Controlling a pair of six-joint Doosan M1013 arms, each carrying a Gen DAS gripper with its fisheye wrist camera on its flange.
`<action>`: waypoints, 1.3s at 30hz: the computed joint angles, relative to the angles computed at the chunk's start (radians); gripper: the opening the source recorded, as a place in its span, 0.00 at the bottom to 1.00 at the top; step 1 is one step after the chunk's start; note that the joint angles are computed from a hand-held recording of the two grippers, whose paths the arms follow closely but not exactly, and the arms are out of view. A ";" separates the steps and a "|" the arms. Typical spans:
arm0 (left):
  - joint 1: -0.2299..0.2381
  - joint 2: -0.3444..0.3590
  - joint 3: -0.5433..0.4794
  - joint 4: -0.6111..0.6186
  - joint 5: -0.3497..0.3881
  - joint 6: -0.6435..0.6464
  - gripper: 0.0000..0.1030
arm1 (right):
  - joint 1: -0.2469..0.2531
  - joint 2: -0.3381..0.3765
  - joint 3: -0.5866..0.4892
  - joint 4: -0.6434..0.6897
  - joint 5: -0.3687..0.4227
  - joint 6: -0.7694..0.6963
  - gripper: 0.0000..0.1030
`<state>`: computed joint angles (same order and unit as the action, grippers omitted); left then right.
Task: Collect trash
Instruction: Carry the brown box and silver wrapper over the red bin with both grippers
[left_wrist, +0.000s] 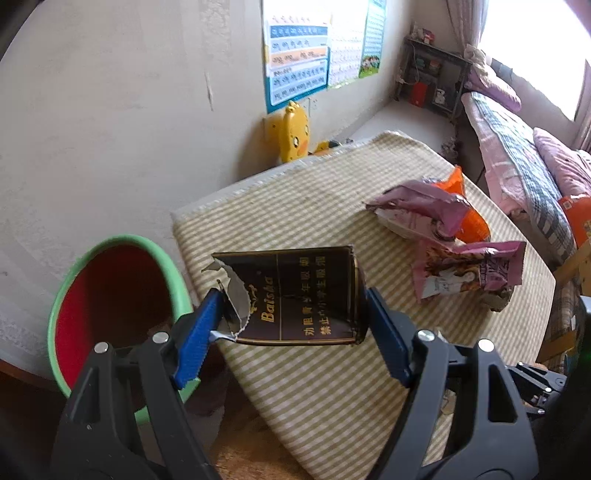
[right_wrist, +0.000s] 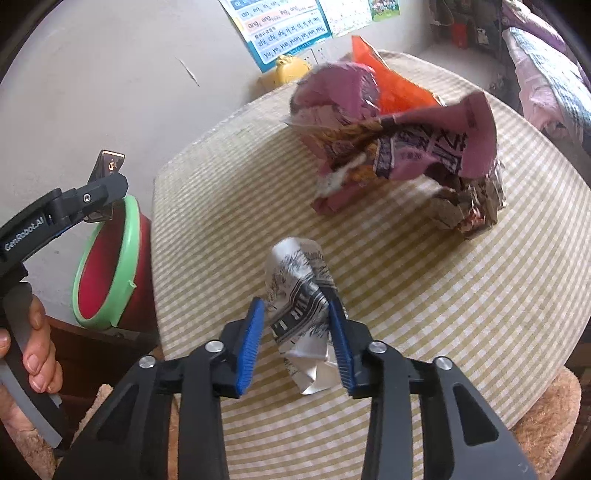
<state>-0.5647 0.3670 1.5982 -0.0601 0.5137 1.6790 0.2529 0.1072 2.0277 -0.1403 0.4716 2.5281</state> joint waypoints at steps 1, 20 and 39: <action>0.003 -0.002 0.002 -0.001 -0.004 -0.001 0.73 | 0.005 0.001 -0.006 -0.011 0.008 0.001 0.29; 0.024 -0.006 0.015 -0.036 0.000 0.030 0.73 | -0.023 0.011 -0.004 0.050 0.097 -0.037 0.61; 0.043 -0.010 0.012 -0.039 -0.025 0.008 0.73 | -0.009 -0.033 -0.016 -0.060 0.021 0.043 0.21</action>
